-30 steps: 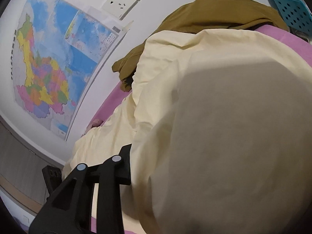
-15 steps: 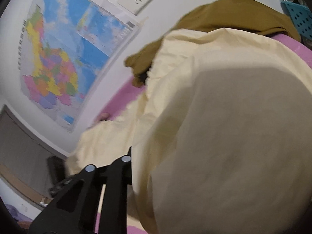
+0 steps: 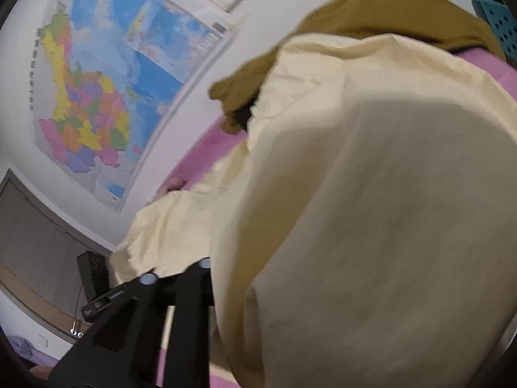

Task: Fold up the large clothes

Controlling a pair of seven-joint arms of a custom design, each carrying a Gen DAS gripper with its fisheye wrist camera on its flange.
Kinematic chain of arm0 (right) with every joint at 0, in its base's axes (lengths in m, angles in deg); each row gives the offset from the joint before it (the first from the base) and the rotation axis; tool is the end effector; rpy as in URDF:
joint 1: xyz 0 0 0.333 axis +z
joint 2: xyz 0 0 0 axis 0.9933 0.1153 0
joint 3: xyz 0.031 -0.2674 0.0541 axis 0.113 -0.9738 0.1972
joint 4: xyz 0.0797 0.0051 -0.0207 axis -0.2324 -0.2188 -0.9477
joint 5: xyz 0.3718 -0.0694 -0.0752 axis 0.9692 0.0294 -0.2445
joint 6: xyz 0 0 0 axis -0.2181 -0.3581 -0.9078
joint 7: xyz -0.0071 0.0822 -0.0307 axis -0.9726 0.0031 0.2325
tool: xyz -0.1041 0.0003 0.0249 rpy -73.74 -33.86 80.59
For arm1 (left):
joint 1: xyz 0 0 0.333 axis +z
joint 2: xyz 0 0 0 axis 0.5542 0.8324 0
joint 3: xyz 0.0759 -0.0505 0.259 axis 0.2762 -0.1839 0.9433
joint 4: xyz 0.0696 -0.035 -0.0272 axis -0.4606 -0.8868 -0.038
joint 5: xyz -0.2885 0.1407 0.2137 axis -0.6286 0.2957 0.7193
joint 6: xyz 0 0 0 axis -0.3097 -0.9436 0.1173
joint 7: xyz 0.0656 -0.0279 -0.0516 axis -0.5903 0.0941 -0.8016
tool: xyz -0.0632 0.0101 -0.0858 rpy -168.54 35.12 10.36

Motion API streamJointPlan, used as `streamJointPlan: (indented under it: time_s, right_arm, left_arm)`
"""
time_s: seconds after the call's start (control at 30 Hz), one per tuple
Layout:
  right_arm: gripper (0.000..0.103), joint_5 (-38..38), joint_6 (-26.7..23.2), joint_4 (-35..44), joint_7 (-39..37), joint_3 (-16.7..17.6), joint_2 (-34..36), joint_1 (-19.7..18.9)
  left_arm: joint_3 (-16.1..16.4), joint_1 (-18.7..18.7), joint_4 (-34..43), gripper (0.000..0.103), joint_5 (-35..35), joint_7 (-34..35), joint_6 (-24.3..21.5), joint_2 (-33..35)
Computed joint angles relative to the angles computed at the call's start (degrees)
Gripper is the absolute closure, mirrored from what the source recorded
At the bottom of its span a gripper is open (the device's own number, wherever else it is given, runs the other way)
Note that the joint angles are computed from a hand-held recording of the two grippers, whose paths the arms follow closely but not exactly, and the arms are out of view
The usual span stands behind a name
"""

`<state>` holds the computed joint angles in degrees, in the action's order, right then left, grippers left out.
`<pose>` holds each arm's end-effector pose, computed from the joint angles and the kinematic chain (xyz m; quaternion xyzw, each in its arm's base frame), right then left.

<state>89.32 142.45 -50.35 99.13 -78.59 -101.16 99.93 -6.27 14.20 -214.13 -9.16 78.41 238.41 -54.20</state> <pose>0.4611 0.0970 0.4679 -0.5987 0.5950 0.0784 0.5304 0.3986 -0.1411 0.4946 -0.7472 0.5566 -0.3429 0.1199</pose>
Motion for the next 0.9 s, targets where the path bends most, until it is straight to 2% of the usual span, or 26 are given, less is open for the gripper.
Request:
streamJointPlan:
  time_s: [0.17,0.37,0.47,0.7,0.9]
  right_arm:
    - [0.090,0.7,0.8,0.3,-1.4,0.4,-5.3,1.2]
    - [0.091,0.3,1.6,5.5,-4.8,0.6,-7.8,4.3]
    - [0.092,0.9,1.3,9.0,-6.3,0.2,-6.7,5.8]
    - [0.092,2.9,-1.7,20.6,-9.3,0.9,1.5,8.0]
    - [0.092,2.5,-3.9,36.6,-8.4,4.7,14.6,8.4]
  left_arm:
    - [-0.7,0.9,1.1,0.080,1.5,0.4,-1.7,-2.2]
    - [0.5,0.8,3.5,0.083,2.7,3.6,-2.5,-6.1]
    - [0.3,2.3,5.0,0.083,4.3,4.4,-2.9,-8.2]
    - [-0.8,8.8,8.7,0.083,9.8,3.8,-5.7,-11.5]
    - [-1.0,16.4,12.2,0.083,15.5,1.9,-9.5,-12.7]
